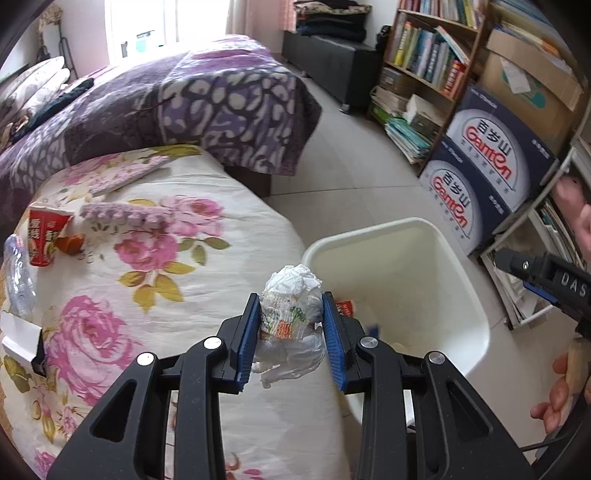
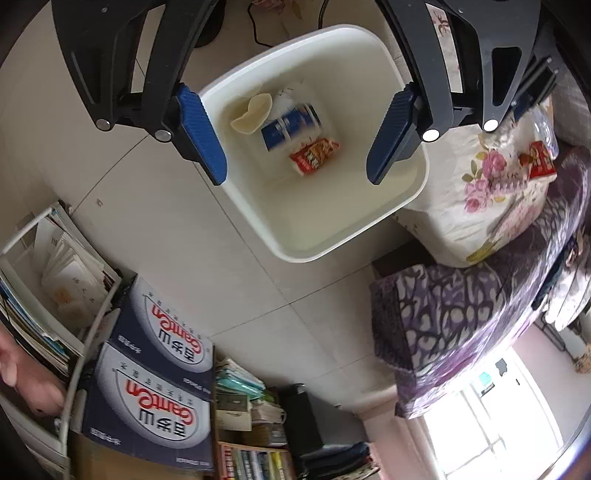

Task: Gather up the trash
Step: 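Lower the clear plastic wrapper into the bin and open the left tool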

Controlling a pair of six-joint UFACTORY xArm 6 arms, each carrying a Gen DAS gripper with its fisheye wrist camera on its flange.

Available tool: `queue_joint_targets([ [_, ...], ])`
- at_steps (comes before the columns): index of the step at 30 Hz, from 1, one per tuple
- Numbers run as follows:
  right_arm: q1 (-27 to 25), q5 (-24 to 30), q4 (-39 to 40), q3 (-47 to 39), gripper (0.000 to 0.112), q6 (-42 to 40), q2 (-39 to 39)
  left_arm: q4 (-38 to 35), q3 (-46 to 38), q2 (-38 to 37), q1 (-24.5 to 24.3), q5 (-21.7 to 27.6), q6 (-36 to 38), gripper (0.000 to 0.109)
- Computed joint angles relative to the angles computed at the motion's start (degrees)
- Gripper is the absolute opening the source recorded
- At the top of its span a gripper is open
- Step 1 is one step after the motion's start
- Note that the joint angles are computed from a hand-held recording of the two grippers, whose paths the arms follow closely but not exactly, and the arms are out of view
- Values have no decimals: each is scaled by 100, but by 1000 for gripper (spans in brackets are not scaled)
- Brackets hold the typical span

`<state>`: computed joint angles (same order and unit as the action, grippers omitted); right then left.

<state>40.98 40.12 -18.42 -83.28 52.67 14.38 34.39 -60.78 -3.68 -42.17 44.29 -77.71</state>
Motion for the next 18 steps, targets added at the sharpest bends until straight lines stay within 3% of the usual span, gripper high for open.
queue_joint_targets([
  [8,-218,-149,40,385,78,142,-330,-436,-335,437,-86,-453,395,35],
  [18,-363,-297,108,632,79,203,-527,-1806,-142,655,2,-1899,1173,38],
])
